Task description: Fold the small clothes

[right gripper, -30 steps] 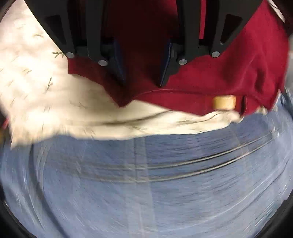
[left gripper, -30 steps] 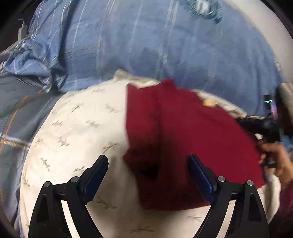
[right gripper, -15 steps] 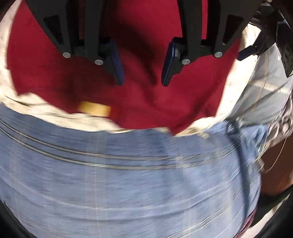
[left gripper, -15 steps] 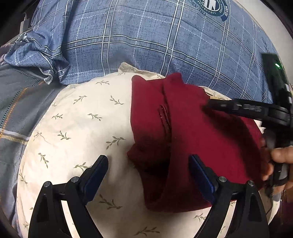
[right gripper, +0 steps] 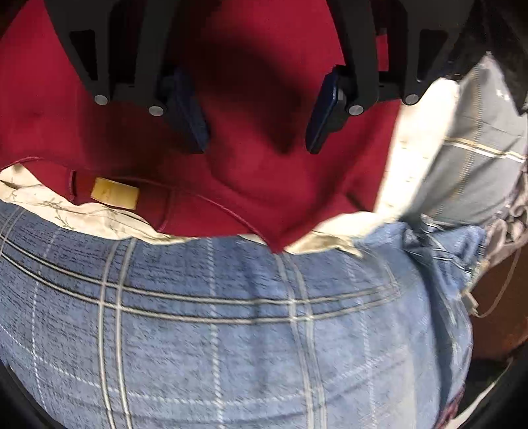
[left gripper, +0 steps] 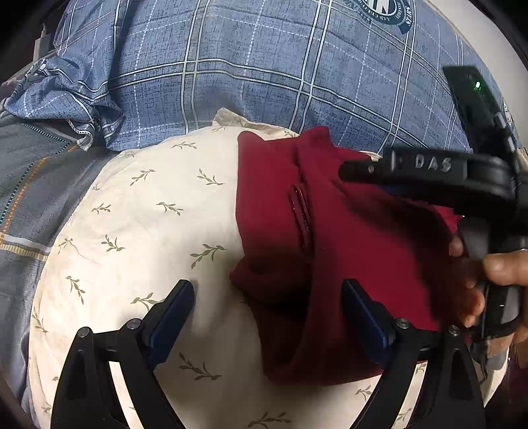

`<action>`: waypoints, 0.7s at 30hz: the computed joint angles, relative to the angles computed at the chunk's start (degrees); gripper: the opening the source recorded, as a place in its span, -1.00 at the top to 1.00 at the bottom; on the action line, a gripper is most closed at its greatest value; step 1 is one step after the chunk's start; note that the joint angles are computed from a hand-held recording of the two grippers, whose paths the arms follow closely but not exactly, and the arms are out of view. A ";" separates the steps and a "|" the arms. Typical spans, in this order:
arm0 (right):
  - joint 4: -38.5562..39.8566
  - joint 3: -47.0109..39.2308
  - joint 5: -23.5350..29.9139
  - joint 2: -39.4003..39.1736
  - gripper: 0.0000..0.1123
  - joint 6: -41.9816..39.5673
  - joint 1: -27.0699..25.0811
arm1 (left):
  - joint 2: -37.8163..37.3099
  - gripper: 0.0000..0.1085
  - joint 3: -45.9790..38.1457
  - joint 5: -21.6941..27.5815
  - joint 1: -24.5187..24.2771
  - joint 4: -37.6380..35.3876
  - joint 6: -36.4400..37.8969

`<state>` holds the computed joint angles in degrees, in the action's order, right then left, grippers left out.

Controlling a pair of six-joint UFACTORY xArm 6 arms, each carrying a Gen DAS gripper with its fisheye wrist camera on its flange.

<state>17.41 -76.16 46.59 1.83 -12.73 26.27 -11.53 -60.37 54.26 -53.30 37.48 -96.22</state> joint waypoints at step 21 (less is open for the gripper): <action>-8.04 -8.08 2.40 9.18 0.07 0.22 8.96 | -5.28 -0.68 6.32 -7.75 2.84 -1.12 -1.47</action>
<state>9.38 -84.24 49.00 11.01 -12.51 35.24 -16.81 -54.05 46.51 -50.46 36.36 -97.69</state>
